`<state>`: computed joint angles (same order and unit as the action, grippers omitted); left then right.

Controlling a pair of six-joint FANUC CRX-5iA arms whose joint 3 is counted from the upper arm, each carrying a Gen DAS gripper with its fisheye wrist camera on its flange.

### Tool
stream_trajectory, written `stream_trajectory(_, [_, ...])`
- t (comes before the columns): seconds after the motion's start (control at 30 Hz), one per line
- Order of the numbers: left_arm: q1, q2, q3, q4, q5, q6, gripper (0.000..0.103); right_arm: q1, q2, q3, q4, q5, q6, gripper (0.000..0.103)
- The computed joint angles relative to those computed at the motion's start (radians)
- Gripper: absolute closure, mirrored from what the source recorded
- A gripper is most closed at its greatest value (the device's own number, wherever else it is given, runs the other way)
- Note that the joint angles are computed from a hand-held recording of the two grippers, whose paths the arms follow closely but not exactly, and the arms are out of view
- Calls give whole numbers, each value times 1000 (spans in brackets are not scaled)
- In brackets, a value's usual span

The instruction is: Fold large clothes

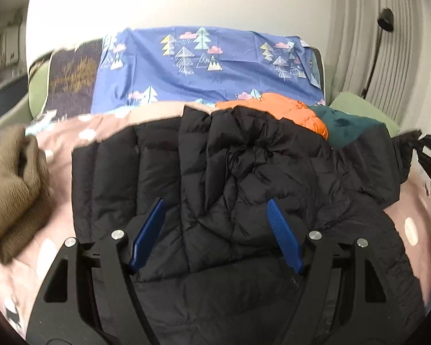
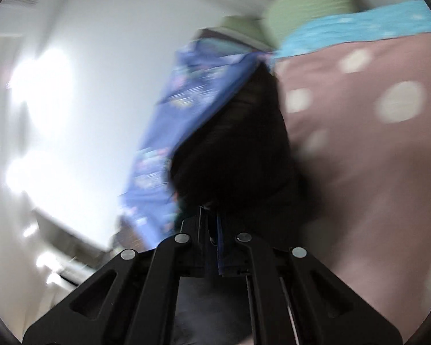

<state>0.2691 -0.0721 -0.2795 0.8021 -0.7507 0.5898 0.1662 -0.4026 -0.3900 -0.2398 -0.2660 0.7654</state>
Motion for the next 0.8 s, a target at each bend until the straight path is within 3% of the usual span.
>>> stream_trajectory(0.13, [23,-15,-16,-27,-9,-1,28,196,34,69,102,18,33,98])
stream_trajectory(0.2, [49,-31,-37,-1,-16,-24,28,291,78,135,84,4,144,99])
stream_trajectory(0.3, [88,-43,-59,41,-31,-35,28,401,179,263,-40,-72,382,99])
stream_trajectory(0.4, [132,-40,-75,94,-72,-47,28,474,305,380,-144,-176,533,99])
stream_trajectory(0.53, [187,-9,-80,209,-176,-80,25,544,472,499,-148,-330,545,98])
stream_trajectory(0.63, [200,25,-61,260,-245,-90,21,589,532,528,-77,-400,501,95])
stream_trajectory(0.7, [191,66,-20,238,-279,-59,21,624,560,541,22,-469,435,81])
stream_trajectory(0.73, [182,83,-2,221,-288,-41,21,650,562,528,109,-491,367,62])
stream_trajectory(0.77, [170,108,26,190,-300,-13,21,668,552,510,156,-495,330,56])
stream_trajectory(0.8, [159,126,45,169,-308,5,21,679,539,493,181,-501,320,56])
